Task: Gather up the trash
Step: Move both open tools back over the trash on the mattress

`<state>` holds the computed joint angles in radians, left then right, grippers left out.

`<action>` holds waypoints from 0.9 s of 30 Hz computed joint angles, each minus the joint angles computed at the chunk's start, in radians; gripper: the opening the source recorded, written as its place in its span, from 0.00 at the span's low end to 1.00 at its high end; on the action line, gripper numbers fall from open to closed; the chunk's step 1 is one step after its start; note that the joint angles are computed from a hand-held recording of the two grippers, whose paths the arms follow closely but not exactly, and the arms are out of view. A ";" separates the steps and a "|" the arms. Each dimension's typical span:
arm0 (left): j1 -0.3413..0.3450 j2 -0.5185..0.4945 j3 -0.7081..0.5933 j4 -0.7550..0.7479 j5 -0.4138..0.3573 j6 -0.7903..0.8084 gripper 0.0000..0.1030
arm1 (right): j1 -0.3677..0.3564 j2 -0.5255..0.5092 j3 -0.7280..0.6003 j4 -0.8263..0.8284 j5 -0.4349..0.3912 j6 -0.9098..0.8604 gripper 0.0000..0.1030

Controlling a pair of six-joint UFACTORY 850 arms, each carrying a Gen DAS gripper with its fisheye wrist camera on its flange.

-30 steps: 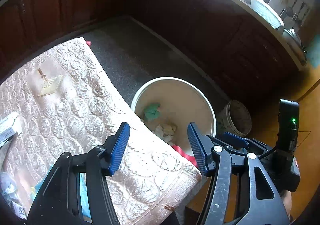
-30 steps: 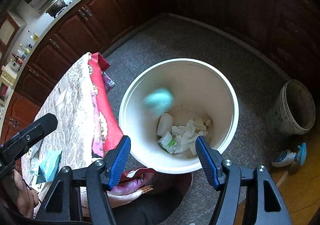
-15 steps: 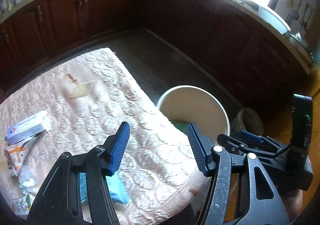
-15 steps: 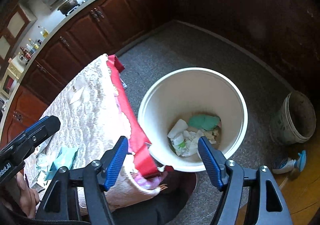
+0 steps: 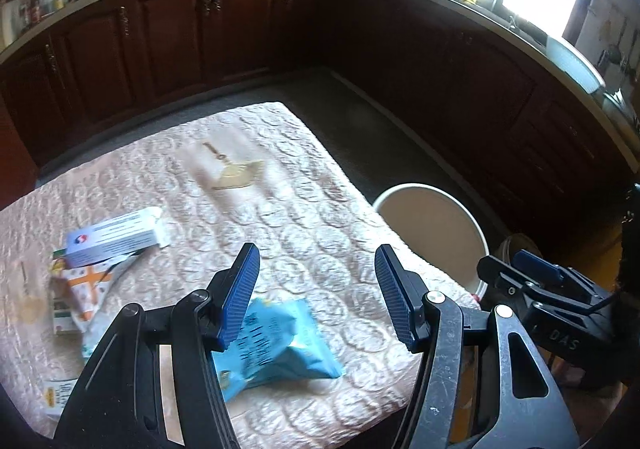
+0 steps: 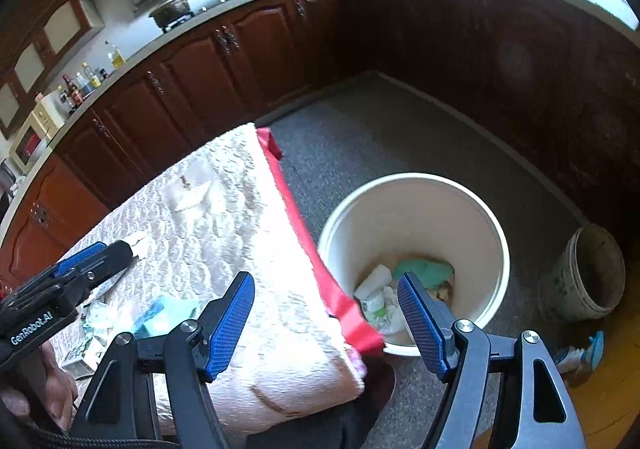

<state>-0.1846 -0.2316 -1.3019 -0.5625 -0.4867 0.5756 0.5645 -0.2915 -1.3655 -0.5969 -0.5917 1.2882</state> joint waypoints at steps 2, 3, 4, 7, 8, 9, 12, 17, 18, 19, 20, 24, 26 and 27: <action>0.013 0.011 0.013 -0.004 0.009 0.008 0.57 | 0.010 -0.008 -0.015 -0.011 0.001 0.004 0.71; 0.018 0.016 0.017 -0.003 0.011 0.009 0.57 | 0.017 -0.014 -0.026 -0.019 0.000 0.003 0.73; 0.024 0.020 0.021 0.000 0.014 0.008 0.57 | 0.023 -0.020 -0.038 -0.025 -0.003 -0.001 0.73; 0.045 0.031 0.032 0.002 0.014 0.009 0.57 | 0.038 -0.042 -0.077 -0.027 -0.023 -0.025 0.73; 0.053 0.036 0.038 0.001 0.018 0.011 0.57 | 0.041 -0.045 -0.083 -0.030 -0.023 -0.025 0.73; 0.059 0.042 0.043 0.003 0.022 0.009 0.57 | 0.046 -0.050 -0.093 -0.034 -0.022 -0.028 0.73; 0.080 0.058 0.060 0.003 0.035 0.013 0.57 | 0.061 -0.070 -0.126 -0.040 -0.027 -0.042 0.74; 0.123 0.075 0.076 -0.012 0.037 0.032 0.60 | 0.081 -0.112 -0.184 -0.033 -0.036 -0.072 0.75; 0.132 0.079 0.080 -0.015 0.039 0.038 0.62 | 0.086 -0.122 -0.198 -0.028 -0.033 -0.081 0.75; 0.138 0.083 0.084 -0.016 0.042 0.041 0.62 | 0.092 -0.129 -0.206 -0.028 -0.034 -0.084 0.75; 0.148 0.088 0.089 -0.012 0.046 0.041 0.63 | 0.099 -0.139 -0.221 -0.027 -0.037 -0.091 0.75; 0.181 0.096 0.100 -0.003 0.047 0.037 0.63 | 0.117 -0.183 -0.281 -0.004 -0.044 -0.142 0.75; 0.200 0.102 0.106 0.000 0.050 0.034 0.63 | 0.127 -0.207 -0.314 0.012 -0.046 -0.172 0.75; 0.209 0.104 0.110 0.000 0.050 0.035 0.63 | 0.131 -0.217 -0.328 0.017 -0.046 -0.182 0.76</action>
